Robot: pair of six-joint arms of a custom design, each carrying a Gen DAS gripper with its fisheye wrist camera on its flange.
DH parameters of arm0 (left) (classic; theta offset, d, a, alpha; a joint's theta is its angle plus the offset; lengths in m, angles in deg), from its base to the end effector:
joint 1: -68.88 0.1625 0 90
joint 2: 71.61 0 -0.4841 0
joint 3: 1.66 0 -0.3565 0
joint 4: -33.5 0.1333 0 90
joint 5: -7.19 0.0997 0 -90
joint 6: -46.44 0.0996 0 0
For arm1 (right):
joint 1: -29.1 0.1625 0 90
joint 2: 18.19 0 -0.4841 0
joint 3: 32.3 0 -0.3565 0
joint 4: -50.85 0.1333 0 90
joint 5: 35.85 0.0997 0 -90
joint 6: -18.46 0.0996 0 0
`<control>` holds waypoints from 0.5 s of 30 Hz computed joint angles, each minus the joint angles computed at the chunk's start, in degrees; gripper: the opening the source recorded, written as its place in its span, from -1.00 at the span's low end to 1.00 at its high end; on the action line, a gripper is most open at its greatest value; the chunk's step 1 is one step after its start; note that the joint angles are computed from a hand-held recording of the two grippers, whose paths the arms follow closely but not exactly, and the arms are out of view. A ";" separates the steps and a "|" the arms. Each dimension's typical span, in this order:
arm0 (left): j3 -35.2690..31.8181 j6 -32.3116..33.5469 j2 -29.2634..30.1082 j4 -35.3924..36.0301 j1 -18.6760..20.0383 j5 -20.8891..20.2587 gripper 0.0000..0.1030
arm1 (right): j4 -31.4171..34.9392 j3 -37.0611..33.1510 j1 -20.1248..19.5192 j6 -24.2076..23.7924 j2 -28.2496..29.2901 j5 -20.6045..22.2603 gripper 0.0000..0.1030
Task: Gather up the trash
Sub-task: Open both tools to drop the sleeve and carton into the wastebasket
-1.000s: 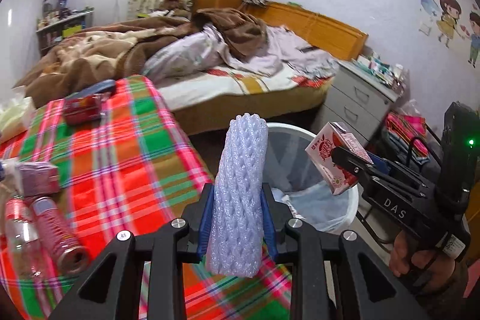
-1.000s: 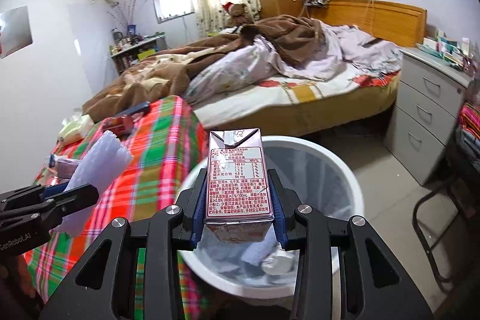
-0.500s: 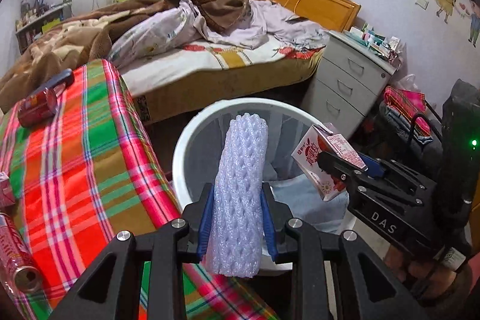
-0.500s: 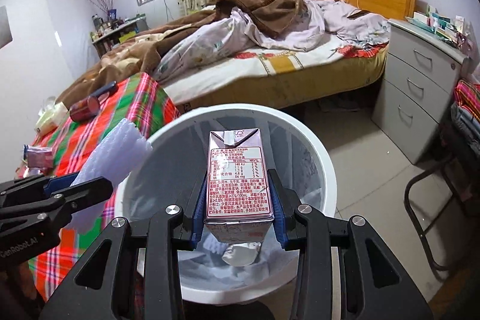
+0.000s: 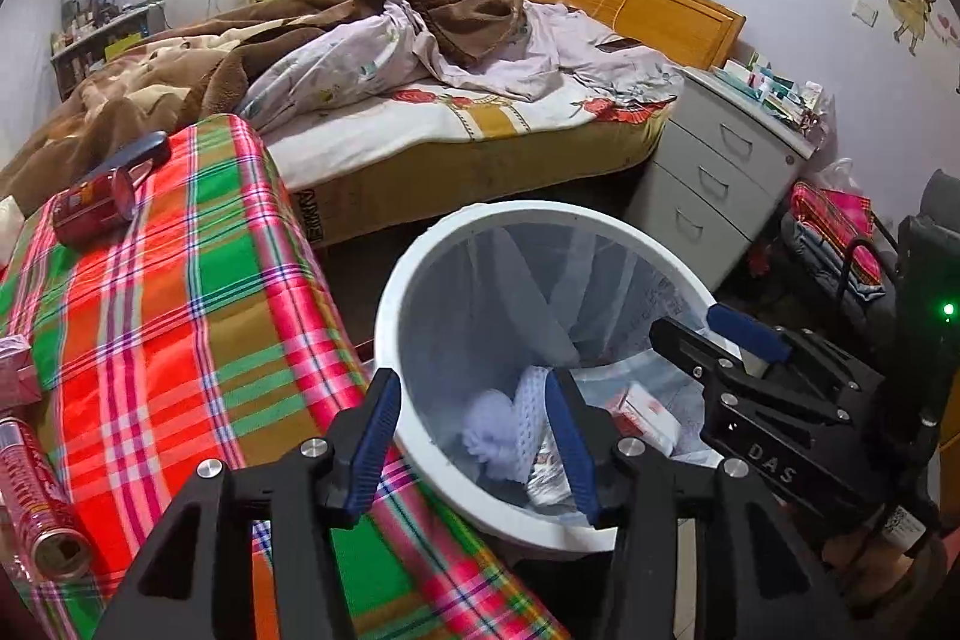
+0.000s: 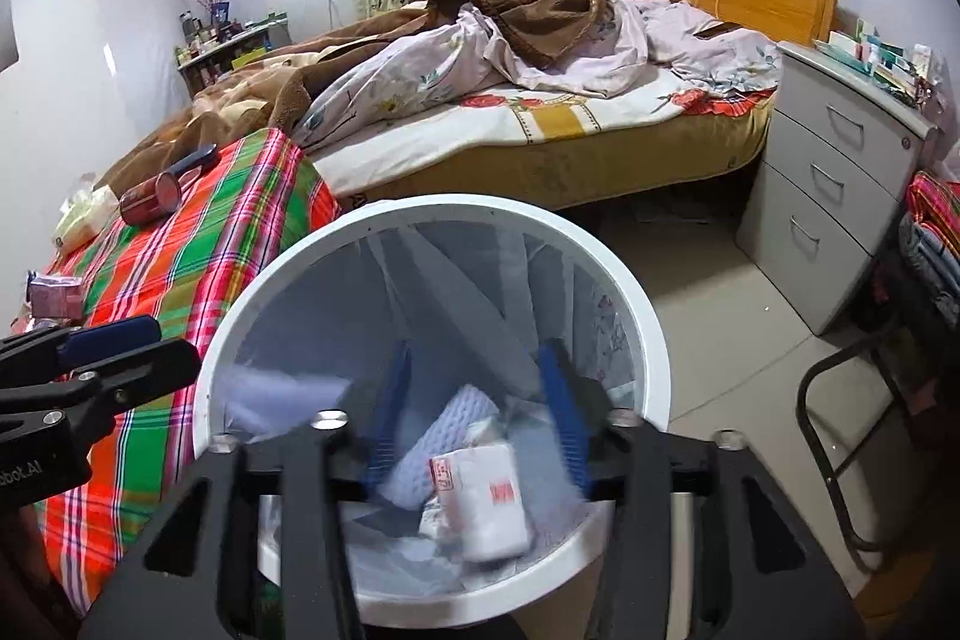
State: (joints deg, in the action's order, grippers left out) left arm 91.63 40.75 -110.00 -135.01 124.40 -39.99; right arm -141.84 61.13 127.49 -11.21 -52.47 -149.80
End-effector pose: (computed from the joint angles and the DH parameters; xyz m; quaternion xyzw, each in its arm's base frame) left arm -0.2334 -0.6950 0.1445 0.1542 0.9013 -0.3016 0.2702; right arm 0.1966 -0.6966 0.1318 0.2235 -0.8839 0.3210 0.2564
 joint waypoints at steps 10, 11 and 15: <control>4.45 -1.18 -2.81 -3.42 -1.06 2.52 -0.01 | -1.29 0.80 0.90 -0.05 0.03 0.78 0.11; 5.06 -1.20 -3.21 -3.96 -1.21 2.84 -0.01 | -1.71 1.09 1.00 -0.15 0.00 1.05 0.11; 7.56 -1.97 -4.85 -6.01 -1.85 4.32 -0.01 | -2.50 1.88 1.52 -0.23 -0.02 1.80 0.11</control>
State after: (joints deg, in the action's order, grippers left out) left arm 99.19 38.78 -114.85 -141.02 122.54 -35.67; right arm -144.35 63.02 129.02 -11.44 -52.49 -148.00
